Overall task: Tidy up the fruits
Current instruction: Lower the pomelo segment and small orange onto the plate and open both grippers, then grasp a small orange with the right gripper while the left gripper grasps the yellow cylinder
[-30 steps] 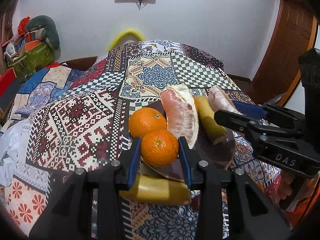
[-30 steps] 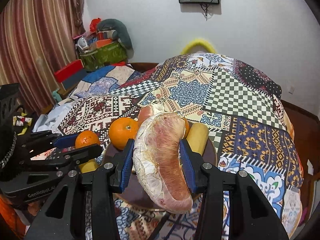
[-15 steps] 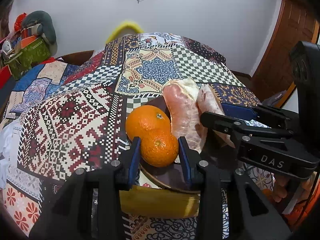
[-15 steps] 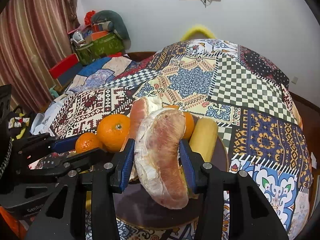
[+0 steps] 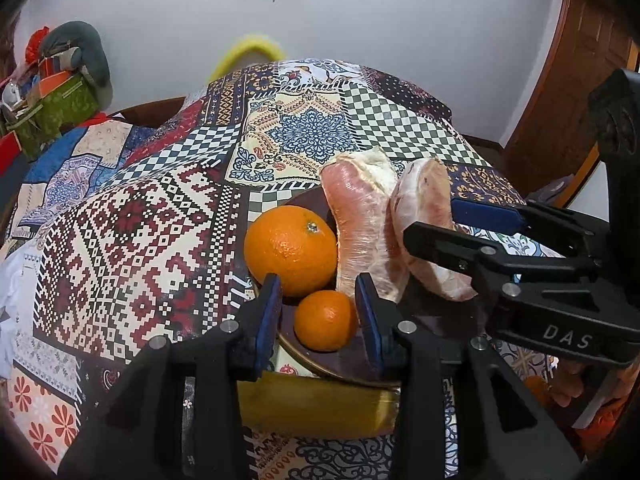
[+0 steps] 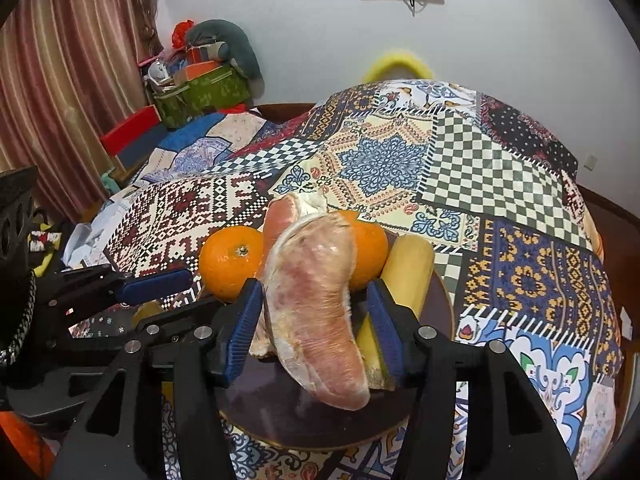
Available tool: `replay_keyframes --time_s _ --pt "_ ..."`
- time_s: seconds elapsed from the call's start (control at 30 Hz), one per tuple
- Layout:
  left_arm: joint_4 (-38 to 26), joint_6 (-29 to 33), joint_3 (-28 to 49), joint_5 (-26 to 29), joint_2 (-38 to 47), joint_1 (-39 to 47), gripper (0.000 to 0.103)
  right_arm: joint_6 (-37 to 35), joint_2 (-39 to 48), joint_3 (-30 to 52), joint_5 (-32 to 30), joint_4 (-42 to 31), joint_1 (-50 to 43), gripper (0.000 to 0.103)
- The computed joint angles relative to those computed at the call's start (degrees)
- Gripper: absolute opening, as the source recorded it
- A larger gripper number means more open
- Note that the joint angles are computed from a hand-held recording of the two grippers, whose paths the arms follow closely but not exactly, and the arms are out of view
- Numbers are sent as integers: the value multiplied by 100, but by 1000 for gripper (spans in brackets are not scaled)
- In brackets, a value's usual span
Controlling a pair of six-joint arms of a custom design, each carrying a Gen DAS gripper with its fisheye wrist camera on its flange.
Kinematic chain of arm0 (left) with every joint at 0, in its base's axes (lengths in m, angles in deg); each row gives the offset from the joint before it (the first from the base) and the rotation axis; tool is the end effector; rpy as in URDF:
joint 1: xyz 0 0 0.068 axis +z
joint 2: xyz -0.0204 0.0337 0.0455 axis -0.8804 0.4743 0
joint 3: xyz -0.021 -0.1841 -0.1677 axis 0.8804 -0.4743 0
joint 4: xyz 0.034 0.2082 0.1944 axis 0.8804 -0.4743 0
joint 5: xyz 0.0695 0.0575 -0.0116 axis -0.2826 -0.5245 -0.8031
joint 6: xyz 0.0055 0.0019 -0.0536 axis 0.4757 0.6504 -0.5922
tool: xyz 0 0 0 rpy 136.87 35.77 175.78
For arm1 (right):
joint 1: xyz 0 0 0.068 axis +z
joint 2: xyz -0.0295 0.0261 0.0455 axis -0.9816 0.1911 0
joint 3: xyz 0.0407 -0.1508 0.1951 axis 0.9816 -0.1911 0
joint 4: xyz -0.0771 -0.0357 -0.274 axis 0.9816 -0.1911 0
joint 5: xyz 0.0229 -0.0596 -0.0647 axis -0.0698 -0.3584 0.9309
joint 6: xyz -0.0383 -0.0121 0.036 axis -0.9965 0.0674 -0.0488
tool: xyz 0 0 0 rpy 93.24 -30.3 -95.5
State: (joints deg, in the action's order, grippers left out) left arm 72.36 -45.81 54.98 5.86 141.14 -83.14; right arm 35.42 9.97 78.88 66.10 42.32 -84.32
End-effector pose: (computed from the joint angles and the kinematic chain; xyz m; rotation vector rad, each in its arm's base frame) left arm 0.3002 -0.1260 0.0822 0.6013 2.3911 -0.4067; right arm 0.2266 -0.0110 0.1053 -0.0834 2.3699 0.2695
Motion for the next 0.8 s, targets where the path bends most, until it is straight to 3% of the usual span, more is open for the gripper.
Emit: replay_keyframes --time_s 0.17,0.4,0.6,0.8 --pt "-121 1 -234 2 -415 30 37 -71 -507 -124 -81 -323 -146 52" --pt "-413 74 -801 -169 -1353 -20 55 -222 -1756 -447 -172 -1151 -386 55" --pt "-678 34 -1210 -319 -1913 -130 66 -490 -3436 -841 -258 -2370 -726 58" --pt "-768 -254 -1404 -537 -1838 -287 71 -879 -5101 -1218 -445 -3775 -1209 63"
